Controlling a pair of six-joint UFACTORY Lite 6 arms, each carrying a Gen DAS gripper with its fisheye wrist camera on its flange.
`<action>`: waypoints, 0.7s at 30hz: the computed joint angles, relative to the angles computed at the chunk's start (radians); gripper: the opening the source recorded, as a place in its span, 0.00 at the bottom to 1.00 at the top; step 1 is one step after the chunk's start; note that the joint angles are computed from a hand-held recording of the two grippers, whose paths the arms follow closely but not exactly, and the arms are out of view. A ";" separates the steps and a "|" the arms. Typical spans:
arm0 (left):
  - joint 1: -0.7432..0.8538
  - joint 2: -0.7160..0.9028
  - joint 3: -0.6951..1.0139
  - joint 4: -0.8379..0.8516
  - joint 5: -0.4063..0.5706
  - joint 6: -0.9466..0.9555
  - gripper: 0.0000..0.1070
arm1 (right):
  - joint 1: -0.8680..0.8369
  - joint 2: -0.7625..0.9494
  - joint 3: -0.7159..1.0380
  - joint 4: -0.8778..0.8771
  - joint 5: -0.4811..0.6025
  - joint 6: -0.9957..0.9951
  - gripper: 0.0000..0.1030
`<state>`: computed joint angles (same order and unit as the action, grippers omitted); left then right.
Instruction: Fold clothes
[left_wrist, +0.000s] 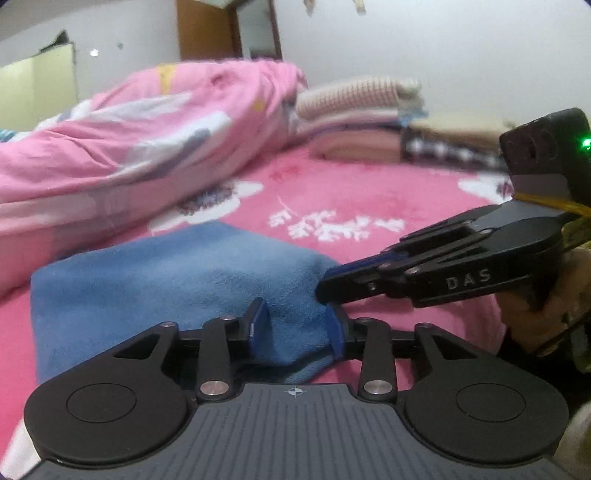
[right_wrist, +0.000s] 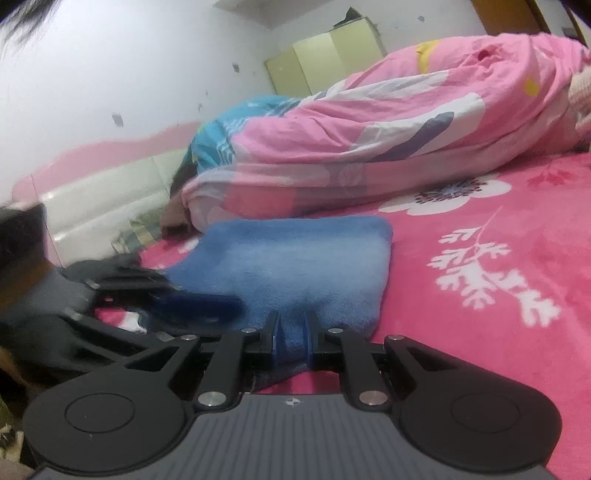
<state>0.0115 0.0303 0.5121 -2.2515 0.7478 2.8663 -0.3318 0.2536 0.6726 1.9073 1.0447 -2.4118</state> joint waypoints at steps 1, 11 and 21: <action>0.013 -0.006 0.003 0.033 -0.003 -0.035 0.34 | -0.001 -0.037 -0.010 -0.012 -0.023 0.002 0.15; 0.043 0.006 0.004 0.076 0.014 -0.055 0.34 | 0.107 -0.071 -0.005 0.202 -0.037 -0.130 0.22; 0.058 0.011 -0.010 0.070 0.038 -0.006 0.34 | 0.083 -0.071 0.018 0.183 0.010 -0.024 0.23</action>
